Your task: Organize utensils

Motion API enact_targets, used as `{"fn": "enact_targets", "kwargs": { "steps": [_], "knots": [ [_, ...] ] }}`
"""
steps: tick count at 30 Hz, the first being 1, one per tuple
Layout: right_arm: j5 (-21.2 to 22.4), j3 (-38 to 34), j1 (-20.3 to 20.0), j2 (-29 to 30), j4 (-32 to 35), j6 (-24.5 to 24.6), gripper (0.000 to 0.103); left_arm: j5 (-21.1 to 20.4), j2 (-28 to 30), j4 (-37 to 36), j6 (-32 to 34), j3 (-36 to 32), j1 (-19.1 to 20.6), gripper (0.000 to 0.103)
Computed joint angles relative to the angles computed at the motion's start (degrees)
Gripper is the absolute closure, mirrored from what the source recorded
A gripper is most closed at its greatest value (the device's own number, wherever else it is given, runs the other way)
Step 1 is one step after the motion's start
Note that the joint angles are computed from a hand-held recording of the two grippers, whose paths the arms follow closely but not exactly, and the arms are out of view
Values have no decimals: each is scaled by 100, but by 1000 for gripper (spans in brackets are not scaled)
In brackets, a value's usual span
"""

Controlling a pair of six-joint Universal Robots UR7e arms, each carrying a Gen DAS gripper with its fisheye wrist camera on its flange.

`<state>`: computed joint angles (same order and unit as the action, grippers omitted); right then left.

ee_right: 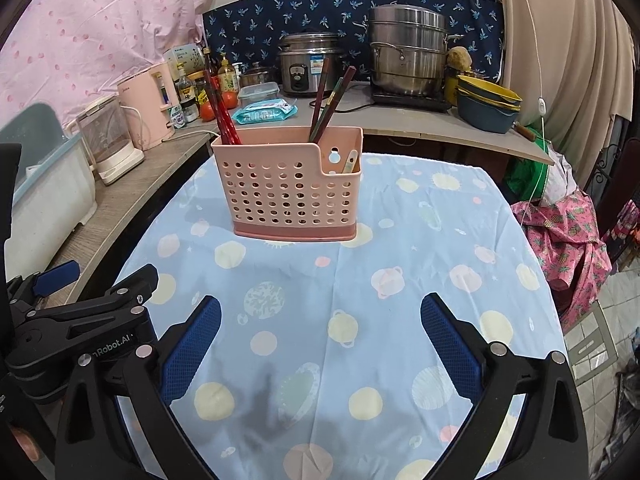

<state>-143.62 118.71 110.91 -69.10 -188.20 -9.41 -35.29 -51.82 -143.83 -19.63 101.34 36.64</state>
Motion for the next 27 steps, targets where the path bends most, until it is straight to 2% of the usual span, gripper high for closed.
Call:
{"fn": "enact_targets", "kwargs": {
  "steps": [27],
  "knots": [
    [-38, 113, -11, -63, -51, -62, 7, 19, -9, 215, -253, 54, 0, 9]
  ]
}}
